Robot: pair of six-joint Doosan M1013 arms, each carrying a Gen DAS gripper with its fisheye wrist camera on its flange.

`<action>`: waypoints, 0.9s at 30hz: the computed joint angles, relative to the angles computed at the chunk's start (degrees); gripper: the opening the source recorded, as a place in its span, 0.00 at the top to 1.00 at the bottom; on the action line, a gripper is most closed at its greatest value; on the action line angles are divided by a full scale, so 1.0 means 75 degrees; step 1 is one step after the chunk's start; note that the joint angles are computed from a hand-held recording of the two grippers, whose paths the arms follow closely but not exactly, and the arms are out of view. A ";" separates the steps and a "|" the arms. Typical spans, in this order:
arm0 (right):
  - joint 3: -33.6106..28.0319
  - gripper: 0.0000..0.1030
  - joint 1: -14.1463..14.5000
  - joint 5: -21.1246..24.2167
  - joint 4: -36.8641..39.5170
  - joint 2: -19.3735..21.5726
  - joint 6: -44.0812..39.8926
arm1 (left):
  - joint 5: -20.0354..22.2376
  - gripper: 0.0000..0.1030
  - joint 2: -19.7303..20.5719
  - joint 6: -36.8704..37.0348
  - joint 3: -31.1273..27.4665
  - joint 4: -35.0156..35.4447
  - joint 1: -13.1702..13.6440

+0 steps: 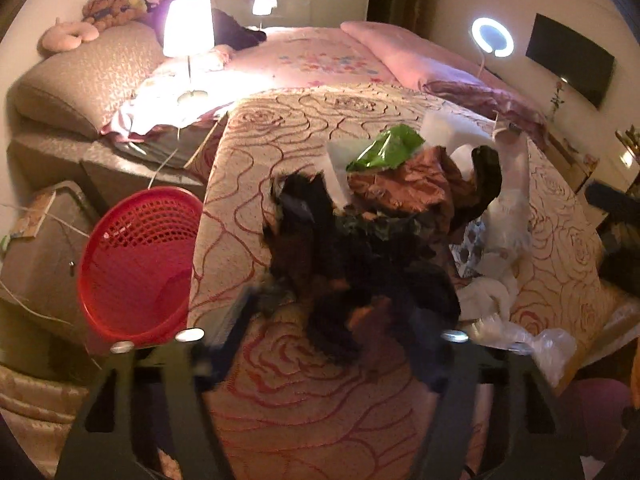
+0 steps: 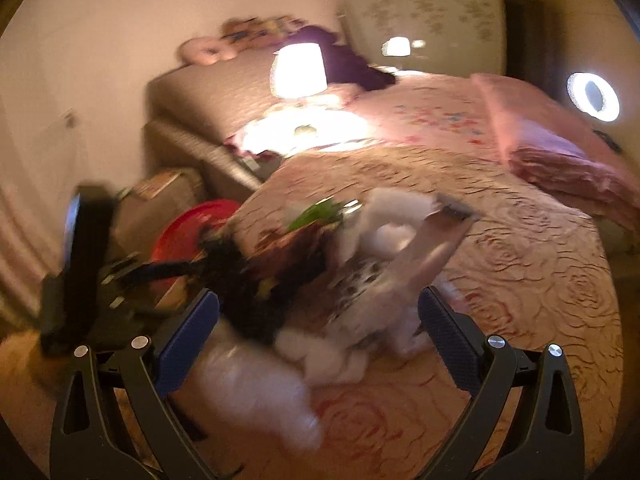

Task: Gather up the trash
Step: 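Grasp the black plastic bag with the left gripper while the right gripper grasps clear plastic wrap, then carry both items over the red wastebasket and open both grippers to drop them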

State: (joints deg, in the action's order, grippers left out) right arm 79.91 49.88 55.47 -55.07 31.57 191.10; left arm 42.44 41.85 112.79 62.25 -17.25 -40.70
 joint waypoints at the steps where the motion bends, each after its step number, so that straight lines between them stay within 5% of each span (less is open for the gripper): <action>1: -0.0011 0.06 0.0023 -0.0164 0.0092 0.0014 -0.0259 | 0.0050 0.55 -0.0007 0.0039 0.0007 -0.0109 0.0022; 8: -0.0579 0.07 0.0126 -0.0686 0.0993 0.0477 -0.2256 | -0.0112 0.68 -0.0118 0.0232 0.0146 -0.0626 0.0168; 18: -0.0983 0.59 0.0004 -0.0387 0.1856 0.0832 -0.2965 | -0.0569 0.68 -0.0368 0.0446 0.0472 -0.1125 0.0356; 27: -0.0836 0.67 0.0022 -0.0664 0.1358 0.0595 -0.2573 | -0.1002 0.68 -0.0529 0.0373 0.0684 -0.1115 0.0490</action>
